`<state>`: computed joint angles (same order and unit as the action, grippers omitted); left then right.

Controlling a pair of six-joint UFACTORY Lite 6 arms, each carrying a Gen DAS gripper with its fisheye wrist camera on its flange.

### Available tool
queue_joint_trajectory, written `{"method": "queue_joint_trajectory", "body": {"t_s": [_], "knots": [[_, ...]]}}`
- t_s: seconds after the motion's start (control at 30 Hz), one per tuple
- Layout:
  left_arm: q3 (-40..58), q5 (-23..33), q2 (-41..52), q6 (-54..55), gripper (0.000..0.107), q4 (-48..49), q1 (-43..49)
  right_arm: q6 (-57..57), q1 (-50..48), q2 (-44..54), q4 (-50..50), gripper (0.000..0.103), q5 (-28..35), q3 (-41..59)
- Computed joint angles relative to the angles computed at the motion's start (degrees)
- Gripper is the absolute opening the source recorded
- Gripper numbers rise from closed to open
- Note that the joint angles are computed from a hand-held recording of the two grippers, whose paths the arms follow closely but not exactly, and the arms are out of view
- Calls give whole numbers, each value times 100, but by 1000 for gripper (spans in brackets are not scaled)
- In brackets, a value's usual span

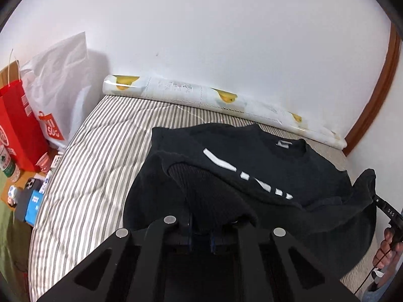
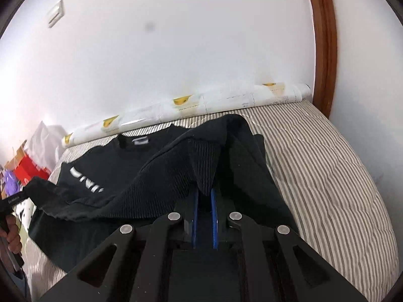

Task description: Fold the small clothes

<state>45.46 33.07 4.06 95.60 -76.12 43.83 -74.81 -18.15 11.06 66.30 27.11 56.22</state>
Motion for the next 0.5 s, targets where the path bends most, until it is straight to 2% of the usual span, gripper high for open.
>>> {"method": "queue_joint_trajectory", "body": {"t_s": [0.2,0.33,0.37,0.4,0.43,0.47,0.5], "knots": [[621,-527,833,-151,9,-192,-585,142,175,1008,27,8,-207,812],[989,-586,1195,-587,11,1,-706,510,233,1615,-220,10,-159,1386],[1040,-554,1236,-657,19,-24,-700,542,237,1688,-227,12,-172,1468],[1053,-539,1231,-653,33,-107,-679,667,252,1774,-309,17,-210,1587],[1017,-581,1182,-570,42,-223,-687,814,249,1852,-400,28,-205,1708],[949,-627,1100,-422,59,-355,-702,876,229,1894,-418,33,-157,1787],[828,-664,980,-84,62,-613,-714,823,200,1887,-334,40,-121,1800]]}}
